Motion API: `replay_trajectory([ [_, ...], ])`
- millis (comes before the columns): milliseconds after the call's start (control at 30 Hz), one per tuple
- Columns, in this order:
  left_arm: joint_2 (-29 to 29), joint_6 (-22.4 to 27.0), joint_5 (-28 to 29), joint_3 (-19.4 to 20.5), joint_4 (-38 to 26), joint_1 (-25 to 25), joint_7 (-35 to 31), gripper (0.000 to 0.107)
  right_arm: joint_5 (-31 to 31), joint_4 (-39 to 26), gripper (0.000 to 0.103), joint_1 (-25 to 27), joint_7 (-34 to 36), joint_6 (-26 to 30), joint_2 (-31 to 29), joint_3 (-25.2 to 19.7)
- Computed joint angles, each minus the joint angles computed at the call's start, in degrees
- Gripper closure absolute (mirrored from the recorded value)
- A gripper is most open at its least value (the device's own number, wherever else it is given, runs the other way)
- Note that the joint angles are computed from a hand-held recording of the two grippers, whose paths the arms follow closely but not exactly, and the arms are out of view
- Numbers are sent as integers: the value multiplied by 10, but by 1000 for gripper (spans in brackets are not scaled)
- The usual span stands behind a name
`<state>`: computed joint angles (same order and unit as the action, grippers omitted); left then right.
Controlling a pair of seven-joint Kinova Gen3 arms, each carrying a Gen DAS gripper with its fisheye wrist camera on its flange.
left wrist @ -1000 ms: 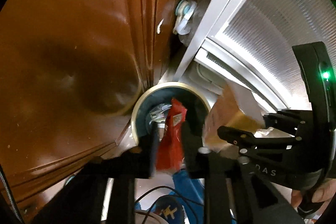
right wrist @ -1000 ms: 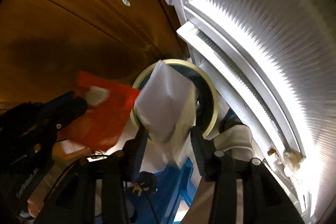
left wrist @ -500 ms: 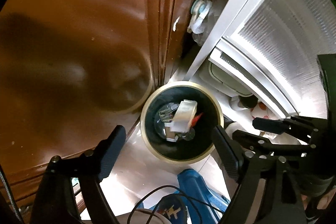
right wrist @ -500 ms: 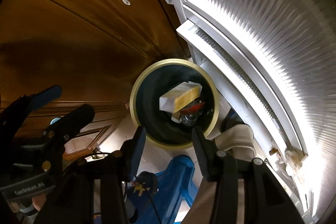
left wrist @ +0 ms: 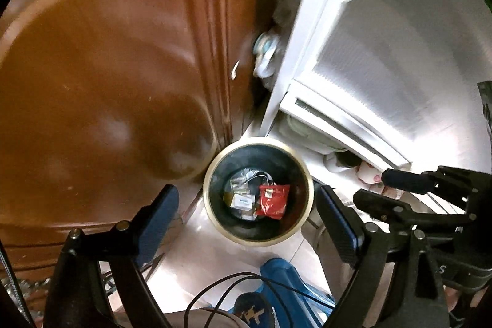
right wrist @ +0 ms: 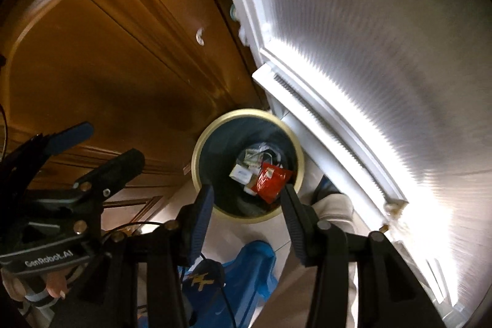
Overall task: Collect trash
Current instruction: 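Raise both tools from the bin back up to the counter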
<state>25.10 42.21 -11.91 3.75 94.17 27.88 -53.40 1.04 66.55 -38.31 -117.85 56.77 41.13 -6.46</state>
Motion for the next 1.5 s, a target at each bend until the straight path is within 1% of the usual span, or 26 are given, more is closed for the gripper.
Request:
replay_trajectory([
  [233,-64,8,-40,2,10,34,41,18,46,49,57,-34,-34,-19,-76,14],
  [400,-105,33,-74,16,4,48,73,18,83,71,57,-51,-54,-30,-125,13],
  [533,-143,54,-95,33,-3,48,92,18,115,76,57,-66,-67,-30,-160,9],
  [600,-161,61,-111,41,-10,49,105,18,141,74,57,-78,-71,-28,-175,9],
  [767,-184,94,-154,63,-48,48,122,18,173,46,57,-88,-69,-11,-195,0],
  [967,-190,127,-172,76,-108,39,91,18,189,10,57,-88,-61,-15,-212,-5],
  [1067,-187,137,-162,76,-148,30,62,18,195,-18,57,-87,-56,-11,-217,-3],
  [1233,-173,157,-145,69,-220,20,9,18,182,-74,57,-66,-35,-4,-213,0],
  [1300,-161,165,-140,64,-250,17,-11,18,173,-102,57,-57,-22,5,-207,3],
  [1433,-138,187,-127,52,-309,17,-48,18,168,-139,57,-44,-3,7,-194,15],
  [1500,-123,201,-121,45,-340,17,-65,18,170,-170,57,-44,5,23,-184,22],
])
